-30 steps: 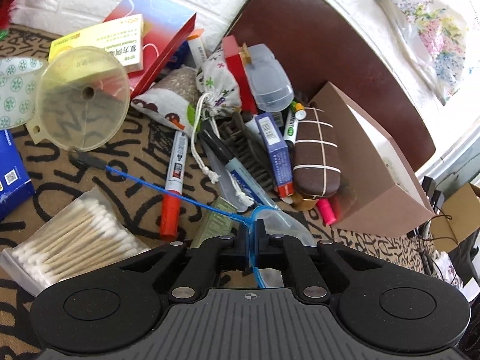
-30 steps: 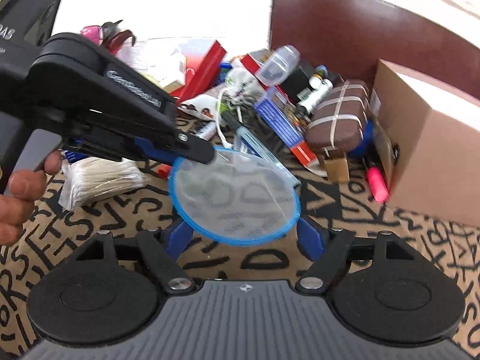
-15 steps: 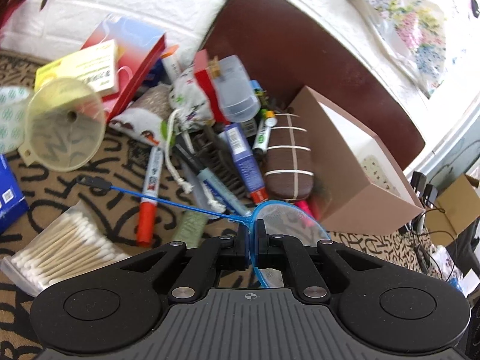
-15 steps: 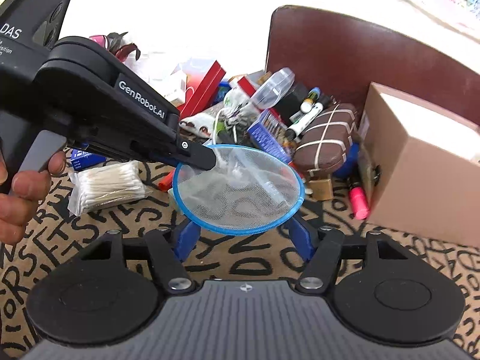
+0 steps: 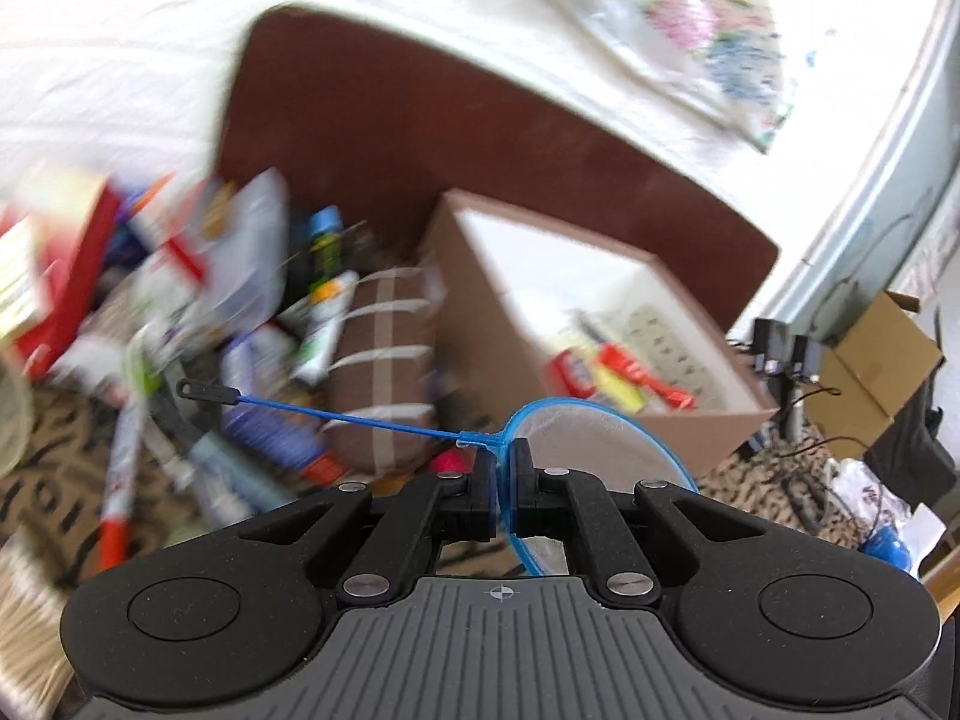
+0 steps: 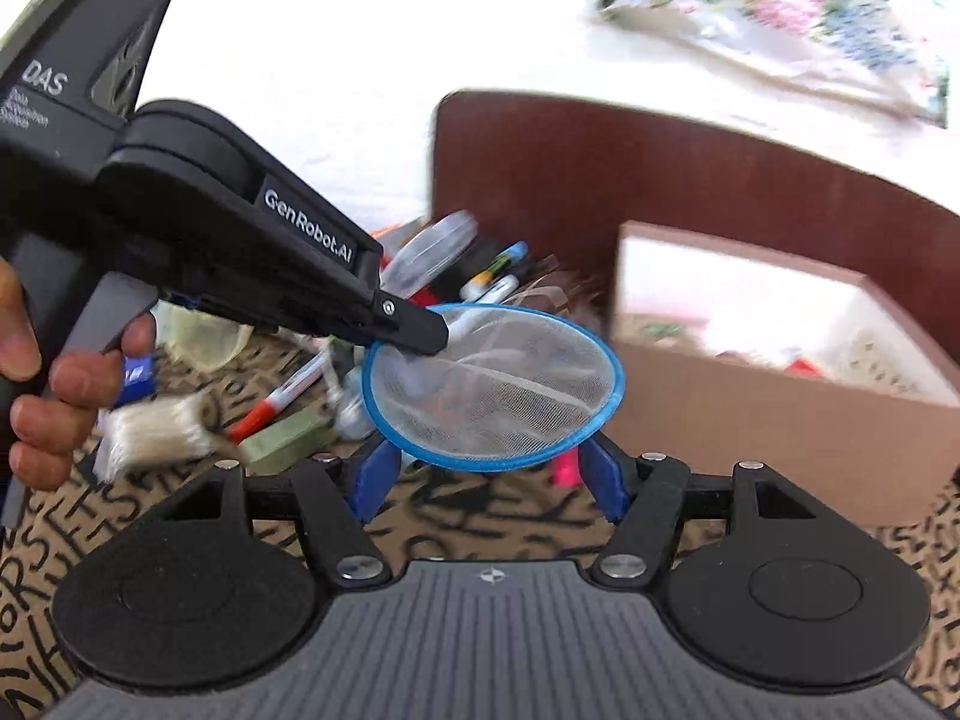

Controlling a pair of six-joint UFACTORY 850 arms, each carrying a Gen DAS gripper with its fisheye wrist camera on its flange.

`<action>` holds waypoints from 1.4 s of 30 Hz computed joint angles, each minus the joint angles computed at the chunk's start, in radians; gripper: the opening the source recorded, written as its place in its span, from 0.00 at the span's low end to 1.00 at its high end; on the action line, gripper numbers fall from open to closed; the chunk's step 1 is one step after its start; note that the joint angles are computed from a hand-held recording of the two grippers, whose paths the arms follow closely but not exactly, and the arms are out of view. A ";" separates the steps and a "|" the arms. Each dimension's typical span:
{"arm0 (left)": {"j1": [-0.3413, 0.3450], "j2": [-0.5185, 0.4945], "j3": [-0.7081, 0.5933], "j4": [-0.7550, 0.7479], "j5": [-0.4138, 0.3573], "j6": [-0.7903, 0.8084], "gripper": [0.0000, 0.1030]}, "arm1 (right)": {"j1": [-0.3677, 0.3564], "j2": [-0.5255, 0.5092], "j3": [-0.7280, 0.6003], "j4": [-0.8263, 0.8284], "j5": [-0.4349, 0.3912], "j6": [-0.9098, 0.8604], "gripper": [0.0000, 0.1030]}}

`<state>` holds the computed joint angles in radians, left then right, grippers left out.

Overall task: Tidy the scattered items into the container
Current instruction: 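Carry the mesh net with the left gripper over the cardboard box, then open the left gripper to drop the mesh net into the box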

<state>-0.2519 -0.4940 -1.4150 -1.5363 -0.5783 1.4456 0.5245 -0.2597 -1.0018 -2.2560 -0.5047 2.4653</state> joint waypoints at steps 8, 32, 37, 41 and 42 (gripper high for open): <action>-0.117 -0.091 -0.215 0.094 0.035 -0.103 0.00 | -0.108 0.080 0.016 -0.096 -0.015 0.029 0.69; -0.208 -0.541 -0.858 0.545 -0.014 -0.763 1.00 | -0.323 -0.090 -0.165 0.207 0.048 -0.306 0.98; -0.194 -0.500 -0.782 0.520 0.011 -0.743 1.00 | -0.317 -0.102 -0.176 0.267 0.059 -0.359 0.99; -0.188 -0.432 -0.673 0.426 0.047 -0.596 1.00 | -0.312 -0.097 -0.181 0.302 0.074 -0.367 0.99; -0.185 -0.411 -0.641 0.394 0.053 -0.556 1.00 | -0.311 -0.092 -0.180 0.309 0.078 -0.369 0.99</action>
